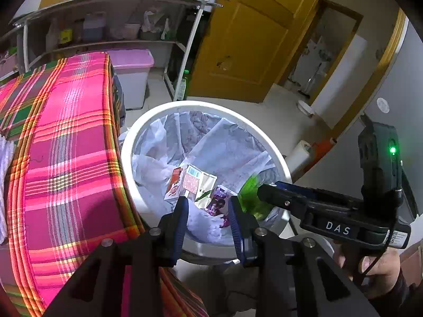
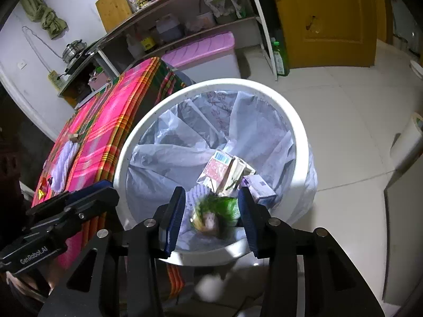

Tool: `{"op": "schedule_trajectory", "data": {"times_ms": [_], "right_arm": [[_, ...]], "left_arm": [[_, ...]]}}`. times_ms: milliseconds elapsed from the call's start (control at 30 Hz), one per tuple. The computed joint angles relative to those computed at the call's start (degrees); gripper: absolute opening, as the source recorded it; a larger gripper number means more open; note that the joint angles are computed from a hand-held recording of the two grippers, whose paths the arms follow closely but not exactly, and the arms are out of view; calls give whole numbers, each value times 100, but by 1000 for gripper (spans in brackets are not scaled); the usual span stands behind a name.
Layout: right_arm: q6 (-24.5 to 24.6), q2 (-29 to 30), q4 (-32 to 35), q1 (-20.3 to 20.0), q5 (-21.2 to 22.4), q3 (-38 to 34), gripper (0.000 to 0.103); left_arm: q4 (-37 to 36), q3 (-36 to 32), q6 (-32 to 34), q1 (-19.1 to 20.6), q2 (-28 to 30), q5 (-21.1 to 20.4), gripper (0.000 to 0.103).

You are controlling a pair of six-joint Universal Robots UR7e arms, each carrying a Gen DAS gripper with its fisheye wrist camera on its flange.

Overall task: Collect trash
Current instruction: 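Carry the foam net and chip bag over the trash bin and open both grippers, then move both grippers back from the bin toward the table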

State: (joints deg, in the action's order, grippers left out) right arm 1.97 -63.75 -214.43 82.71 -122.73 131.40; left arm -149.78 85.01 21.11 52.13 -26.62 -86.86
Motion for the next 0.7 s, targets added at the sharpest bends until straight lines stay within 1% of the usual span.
{"op": "schedule_trajectory", "data": {"times_ms": [200, 333, 700], "right_arm": [[-140, -5, -209, 181, -108, 36, 44], [-265, 23, -356, 386, -248, 49, 44], [-589, 234, -615, 970, -545, -63, 44]], "left_arm": [[-123, 163, -54, 6, -164, -97, 31], [-351, 347, -52, 0, -322, -127, 31], [-1115, 977, -45, 8, -853, 69, 31]]}}
